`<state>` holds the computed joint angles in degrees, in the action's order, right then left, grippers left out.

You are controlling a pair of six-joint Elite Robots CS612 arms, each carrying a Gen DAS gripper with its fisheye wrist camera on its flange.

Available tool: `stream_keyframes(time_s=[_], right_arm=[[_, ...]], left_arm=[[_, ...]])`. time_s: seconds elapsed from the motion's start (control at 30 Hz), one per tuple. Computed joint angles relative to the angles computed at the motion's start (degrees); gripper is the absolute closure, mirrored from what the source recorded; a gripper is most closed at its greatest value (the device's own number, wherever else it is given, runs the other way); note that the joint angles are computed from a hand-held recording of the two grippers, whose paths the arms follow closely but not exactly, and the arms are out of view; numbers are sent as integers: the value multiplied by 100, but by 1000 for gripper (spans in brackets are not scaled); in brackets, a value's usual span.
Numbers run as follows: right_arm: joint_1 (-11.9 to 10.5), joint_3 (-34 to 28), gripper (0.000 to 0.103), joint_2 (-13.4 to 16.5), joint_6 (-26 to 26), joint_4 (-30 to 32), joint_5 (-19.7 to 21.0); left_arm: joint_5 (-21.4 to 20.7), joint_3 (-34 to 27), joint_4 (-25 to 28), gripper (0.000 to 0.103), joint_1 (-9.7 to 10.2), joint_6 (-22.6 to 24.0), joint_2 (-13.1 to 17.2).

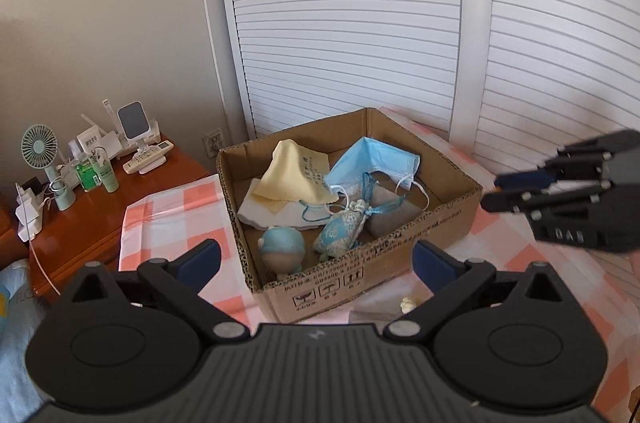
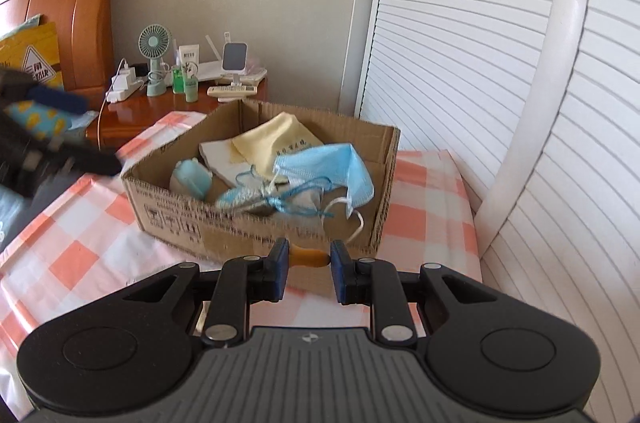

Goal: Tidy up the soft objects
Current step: 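Lower the orange earplug into the box and open the right gripper, then move the right gripper to the cream hair tie while the left approaches the grey pouch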

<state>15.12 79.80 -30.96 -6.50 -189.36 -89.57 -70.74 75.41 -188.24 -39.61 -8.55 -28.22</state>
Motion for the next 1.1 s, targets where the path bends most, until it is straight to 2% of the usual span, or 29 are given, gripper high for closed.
stream_keyframes(time_s=[0.17, 0.23, 0.4, 0.63, 0.7, 0.73, 0.77, 0.83, 0.93, 1.1], right_arm=[[-11, -571, 77, 180, 23, 409, 143], [-24, -869, 77, 282, -8, 694, 328], [48, -1757, 76, 697, -308, 1260, 435], [141, -2997, 75, 1284, -289, 2019, 676], [165, -3247, 47, 1400, -239, 2113, 619], [180, -3331, 23, 1432, -202, 2190, 535], [187, -3336, 13, 1433, -173, 2180, 479], [174, -3178, 10, 1385, -182, 1889, 544], [158, -2919, 5, 1230, -265, 1884, 537], [108, -2514, 3, 980, -154, 1690, 549]], left_arm=[[128, 290, -54, 1, -76, -330, -83], [255, 348, 10, 1, -102, -437, -107], [559, 468, 85, 1, -128, -703, -154], [749, 615, 379, 1, -116, -1101, -224], [761, 640, 434, 1, -110, -1169, -240], [753, 651, 444, 1, -106, -1176, -247], [756, 660, 448, 1, -107, -1172, -252], [766, 665, 425, 1, -107, -1152, -253], [713, 664, 385, 1, -104, -1153, -248], [636, 709, 278, 1, -121, -1087, -260]])
